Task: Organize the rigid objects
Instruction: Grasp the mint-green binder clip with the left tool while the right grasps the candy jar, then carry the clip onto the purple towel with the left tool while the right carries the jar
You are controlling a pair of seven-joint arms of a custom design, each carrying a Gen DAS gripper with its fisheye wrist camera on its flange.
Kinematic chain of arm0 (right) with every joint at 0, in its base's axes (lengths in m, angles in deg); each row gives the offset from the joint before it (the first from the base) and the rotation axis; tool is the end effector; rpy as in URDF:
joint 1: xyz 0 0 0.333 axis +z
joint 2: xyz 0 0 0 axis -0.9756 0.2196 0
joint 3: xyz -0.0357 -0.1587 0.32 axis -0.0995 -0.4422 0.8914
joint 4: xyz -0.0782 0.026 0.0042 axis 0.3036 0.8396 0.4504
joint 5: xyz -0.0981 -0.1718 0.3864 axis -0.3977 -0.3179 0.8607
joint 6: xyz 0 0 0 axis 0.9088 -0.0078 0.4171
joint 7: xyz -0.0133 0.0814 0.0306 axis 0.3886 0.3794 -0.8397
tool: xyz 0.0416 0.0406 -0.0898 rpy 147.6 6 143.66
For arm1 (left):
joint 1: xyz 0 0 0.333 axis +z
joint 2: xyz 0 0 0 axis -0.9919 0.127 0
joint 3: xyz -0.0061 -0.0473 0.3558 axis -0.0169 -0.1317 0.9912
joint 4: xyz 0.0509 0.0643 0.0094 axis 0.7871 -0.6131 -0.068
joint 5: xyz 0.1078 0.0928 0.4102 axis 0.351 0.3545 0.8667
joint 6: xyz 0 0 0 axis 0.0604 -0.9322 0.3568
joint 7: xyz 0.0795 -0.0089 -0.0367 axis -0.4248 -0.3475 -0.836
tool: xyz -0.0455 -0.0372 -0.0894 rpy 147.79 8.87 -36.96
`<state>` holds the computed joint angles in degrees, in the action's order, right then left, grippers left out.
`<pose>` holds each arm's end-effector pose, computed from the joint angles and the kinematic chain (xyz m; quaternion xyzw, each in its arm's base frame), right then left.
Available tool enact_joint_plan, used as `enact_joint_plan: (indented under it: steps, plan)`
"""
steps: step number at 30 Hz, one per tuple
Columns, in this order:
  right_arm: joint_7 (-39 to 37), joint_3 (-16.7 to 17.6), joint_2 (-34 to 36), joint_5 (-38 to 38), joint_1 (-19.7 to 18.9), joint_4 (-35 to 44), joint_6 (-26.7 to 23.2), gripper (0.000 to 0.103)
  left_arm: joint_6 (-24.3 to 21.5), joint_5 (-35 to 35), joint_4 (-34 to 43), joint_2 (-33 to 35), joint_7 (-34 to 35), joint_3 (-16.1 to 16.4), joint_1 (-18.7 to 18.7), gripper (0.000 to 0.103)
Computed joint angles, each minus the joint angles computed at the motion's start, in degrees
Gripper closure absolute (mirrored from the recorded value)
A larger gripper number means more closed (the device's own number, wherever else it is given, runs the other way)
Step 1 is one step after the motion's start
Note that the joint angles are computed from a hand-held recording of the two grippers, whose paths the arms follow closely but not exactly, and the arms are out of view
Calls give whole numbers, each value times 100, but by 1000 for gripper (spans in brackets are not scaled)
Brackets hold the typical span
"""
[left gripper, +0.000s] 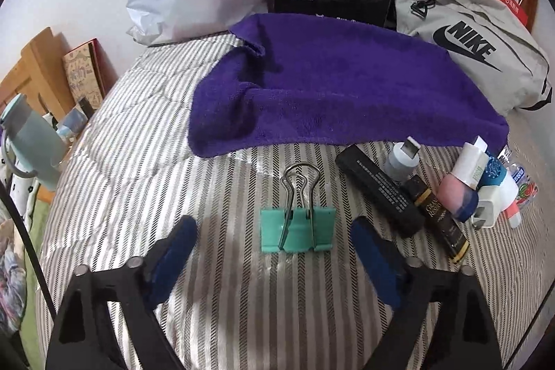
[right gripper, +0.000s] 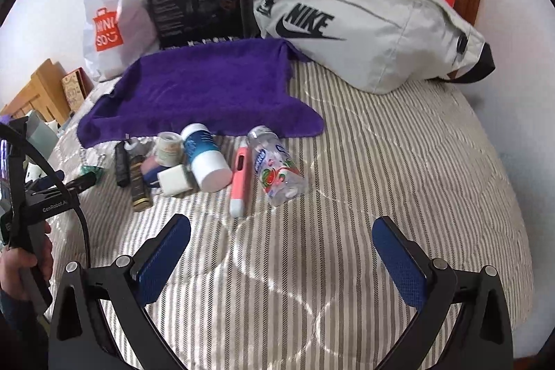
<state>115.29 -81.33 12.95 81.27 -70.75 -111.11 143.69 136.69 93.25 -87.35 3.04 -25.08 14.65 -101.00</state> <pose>0.5377 0.0794 0.5444 -0.7912 0.5365 -0.1478 0.2535 0.4829 -0.3194 0.4810 -0.7959 0.5232 -0.1661 0.2555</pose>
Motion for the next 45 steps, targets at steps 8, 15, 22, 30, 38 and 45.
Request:
enact_joint_plan:
  steps: [8,15,22,30,38,45]
  plan:
    - [82,-20,454,-152,-6,309,29,0,245,233,-47,42,-60,1,11,55]
    - [-50,-106,922,-37,67,730,15,1,233,210,19,91,31,5,-2,63]
    - [-420,-140,1440,-218,181,1135,-156,13,247,178,-2,73,43,7,0,63]
    - [-936,-184,1672,-57,230,1181,-174,17,263,176,-9,72,95,12,5,63]
    - [-1561,-211,1766,464,191,1229,-170,5,280,194,-13,71,42,8,10,63]
    - [-1913,-192,1679,625,191,1191,-224,27,284,172,-19,64,64,13,12,63]
